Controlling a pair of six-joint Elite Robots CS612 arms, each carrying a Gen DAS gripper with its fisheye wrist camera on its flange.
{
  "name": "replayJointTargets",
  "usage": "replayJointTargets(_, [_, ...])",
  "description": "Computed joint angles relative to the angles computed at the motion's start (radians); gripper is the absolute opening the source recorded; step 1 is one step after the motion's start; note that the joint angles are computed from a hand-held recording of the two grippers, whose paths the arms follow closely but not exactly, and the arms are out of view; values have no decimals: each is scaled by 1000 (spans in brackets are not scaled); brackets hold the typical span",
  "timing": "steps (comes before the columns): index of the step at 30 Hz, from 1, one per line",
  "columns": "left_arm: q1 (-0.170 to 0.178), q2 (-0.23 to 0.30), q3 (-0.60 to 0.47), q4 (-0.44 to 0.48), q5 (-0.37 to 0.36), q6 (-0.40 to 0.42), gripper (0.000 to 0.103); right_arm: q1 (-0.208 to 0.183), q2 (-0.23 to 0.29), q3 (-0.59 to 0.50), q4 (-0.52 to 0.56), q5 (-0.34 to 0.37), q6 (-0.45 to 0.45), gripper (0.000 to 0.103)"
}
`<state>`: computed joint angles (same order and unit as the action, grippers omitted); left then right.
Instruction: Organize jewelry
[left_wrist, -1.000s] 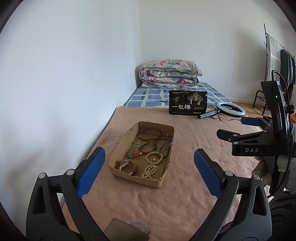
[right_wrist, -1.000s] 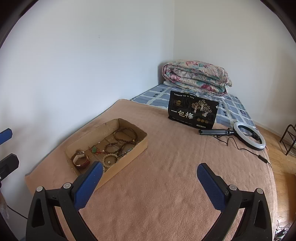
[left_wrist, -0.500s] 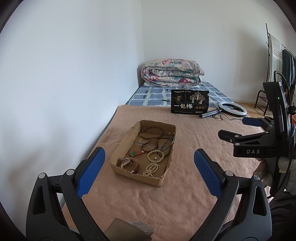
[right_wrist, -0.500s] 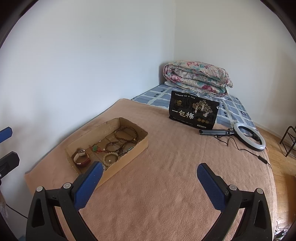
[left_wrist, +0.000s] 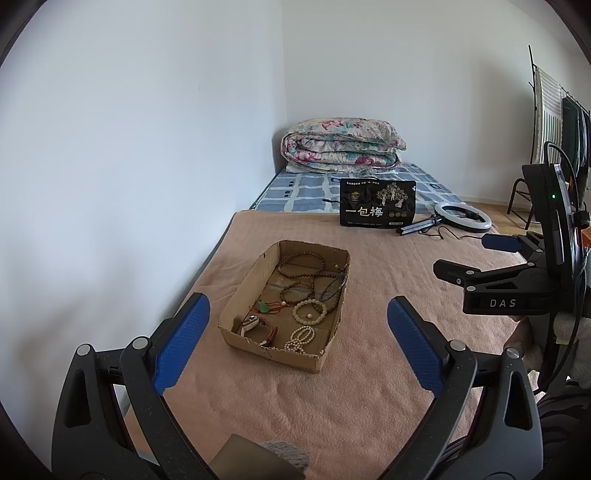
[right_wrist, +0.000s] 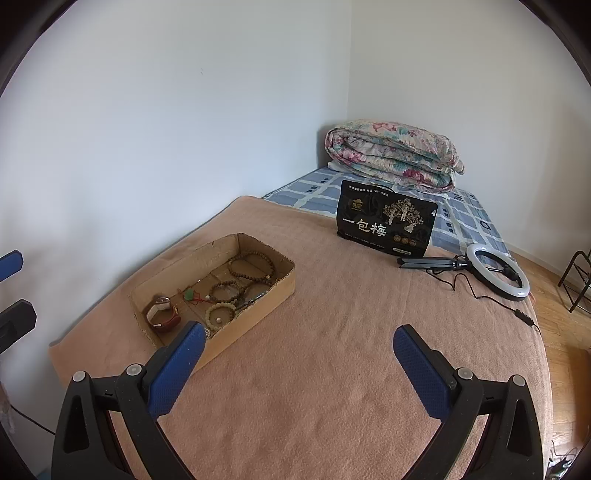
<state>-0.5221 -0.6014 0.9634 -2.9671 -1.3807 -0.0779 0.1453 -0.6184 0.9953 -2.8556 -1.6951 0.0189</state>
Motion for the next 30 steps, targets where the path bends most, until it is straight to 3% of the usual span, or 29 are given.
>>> replayJointTargets(30, [-1,6,-4,-6,18,-4,99,0,0,7,0,7,11,103])
